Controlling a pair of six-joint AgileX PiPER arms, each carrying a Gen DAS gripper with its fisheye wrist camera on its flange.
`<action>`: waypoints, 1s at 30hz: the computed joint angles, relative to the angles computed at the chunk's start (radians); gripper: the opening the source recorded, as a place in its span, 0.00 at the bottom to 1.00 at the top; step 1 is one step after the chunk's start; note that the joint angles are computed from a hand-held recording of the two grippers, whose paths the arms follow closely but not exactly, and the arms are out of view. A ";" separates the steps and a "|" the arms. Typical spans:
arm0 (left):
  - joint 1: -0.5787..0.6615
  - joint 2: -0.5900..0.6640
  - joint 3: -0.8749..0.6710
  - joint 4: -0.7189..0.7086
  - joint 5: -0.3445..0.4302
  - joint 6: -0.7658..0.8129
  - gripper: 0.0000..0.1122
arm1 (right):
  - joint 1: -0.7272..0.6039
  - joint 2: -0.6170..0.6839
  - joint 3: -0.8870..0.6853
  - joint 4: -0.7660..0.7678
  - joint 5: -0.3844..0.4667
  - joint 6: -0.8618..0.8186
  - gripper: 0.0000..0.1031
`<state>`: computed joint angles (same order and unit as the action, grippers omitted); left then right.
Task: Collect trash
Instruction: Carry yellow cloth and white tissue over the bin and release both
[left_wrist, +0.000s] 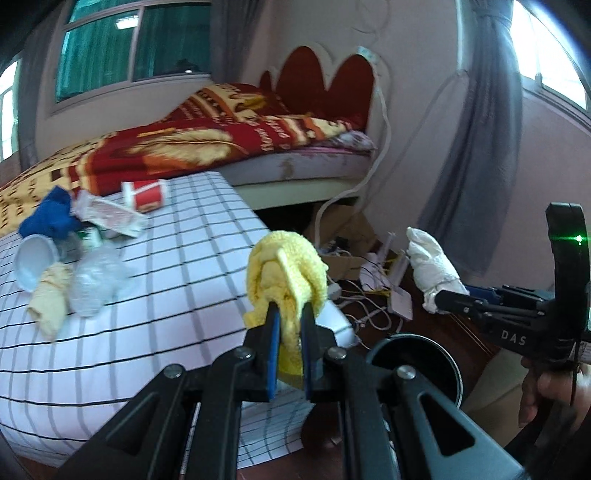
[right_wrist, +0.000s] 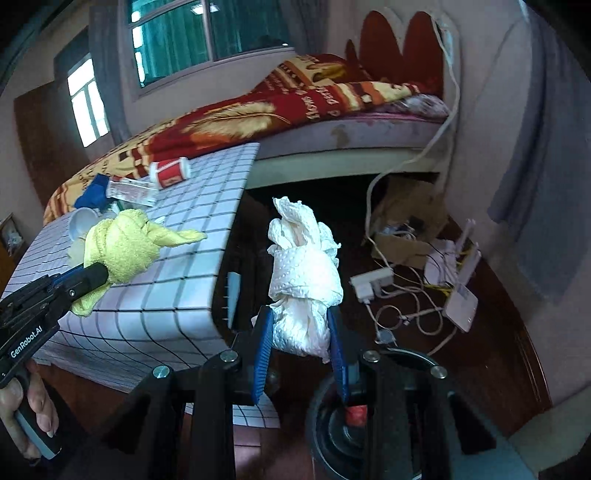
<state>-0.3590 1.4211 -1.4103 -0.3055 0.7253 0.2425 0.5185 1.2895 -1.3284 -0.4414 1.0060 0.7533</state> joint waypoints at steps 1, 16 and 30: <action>-0.019 0.004 0.000 0.005 -0.002 -0.006 0.10 | -0.007 -0.014 0.016 0.000 0.003 0.004 0.30; -0.299 0.111 0.006 0.061 -0.022 -0.073 0.10 | -0.230 -0.265 0.348 0.118 0.010 -0.102 0.30; -0.401 0.303 -0.029 0.069 0.001 -0.082 0.10 | -0.522 -0.303 0.609 0.363 -0.134 -0.418 0.31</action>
